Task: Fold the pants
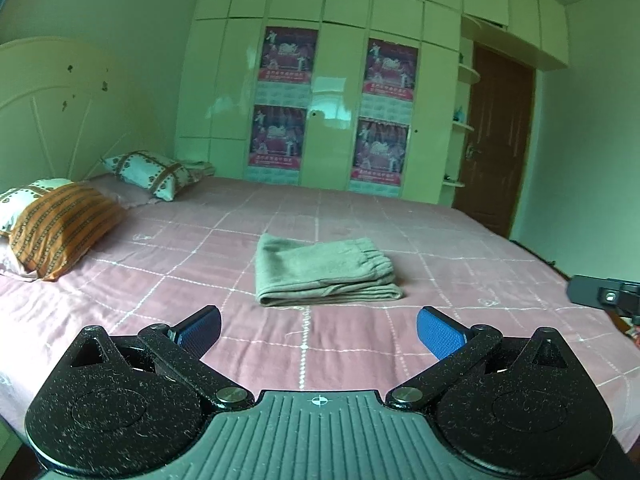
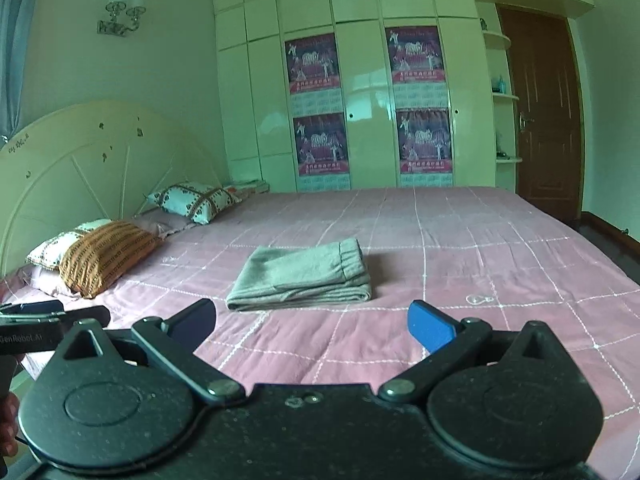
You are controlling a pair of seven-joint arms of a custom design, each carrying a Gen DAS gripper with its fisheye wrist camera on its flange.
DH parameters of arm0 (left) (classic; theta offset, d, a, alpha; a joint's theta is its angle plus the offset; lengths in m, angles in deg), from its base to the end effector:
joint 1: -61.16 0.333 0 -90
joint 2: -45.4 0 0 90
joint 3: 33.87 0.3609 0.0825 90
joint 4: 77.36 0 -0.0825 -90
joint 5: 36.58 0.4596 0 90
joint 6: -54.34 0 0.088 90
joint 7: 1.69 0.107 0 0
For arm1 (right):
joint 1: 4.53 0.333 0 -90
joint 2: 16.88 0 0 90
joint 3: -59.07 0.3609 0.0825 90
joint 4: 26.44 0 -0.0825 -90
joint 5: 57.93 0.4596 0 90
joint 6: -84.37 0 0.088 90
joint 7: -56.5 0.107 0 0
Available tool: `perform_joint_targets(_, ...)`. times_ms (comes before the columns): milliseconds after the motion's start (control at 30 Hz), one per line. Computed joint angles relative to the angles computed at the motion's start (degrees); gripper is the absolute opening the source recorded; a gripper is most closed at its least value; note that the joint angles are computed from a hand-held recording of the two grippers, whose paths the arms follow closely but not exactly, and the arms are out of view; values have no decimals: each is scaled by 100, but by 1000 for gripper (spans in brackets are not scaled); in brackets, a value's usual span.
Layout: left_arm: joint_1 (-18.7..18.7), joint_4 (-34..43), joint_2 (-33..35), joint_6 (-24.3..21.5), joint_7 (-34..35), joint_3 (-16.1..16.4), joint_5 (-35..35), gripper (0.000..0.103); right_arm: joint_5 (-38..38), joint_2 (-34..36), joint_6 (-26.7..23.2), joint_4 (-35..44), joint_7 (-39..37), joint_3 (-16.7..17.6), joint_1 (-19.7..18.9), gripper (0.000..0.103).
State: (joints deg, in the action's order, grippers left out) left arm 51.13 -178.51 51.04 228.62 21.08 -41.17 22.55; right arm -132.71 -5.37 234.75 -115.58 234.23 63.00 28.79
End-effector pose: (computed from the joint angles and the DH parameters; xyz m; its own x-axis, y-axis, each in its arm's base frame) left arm 0.6526 -0.2684 0.6361 -0.1706 -0.9782 0.1185 -0.3532 -0.0516 -0.9341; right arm 0.5904 0.4709 0.6478 0.0972 -0.9895 -0.1071 -0.3046 0.0729 -0.9497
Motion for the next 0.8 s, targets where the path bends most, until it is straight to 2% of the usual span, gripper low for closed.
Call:
perform_joint_targets(200,-25,9,-13,-32,41,-8,84,103,-87,84,-49,103,-19,-2,80,97)
perform_joint_targets(533,-49,33,-51,-16,-446,14,605,103,-146,74,-33,108,54,-36,109,97)
perform_joint_targets(800,-35,53,-48,-69,-499,-18,645,103,-200,68,-87,119,119,-24,112,97)
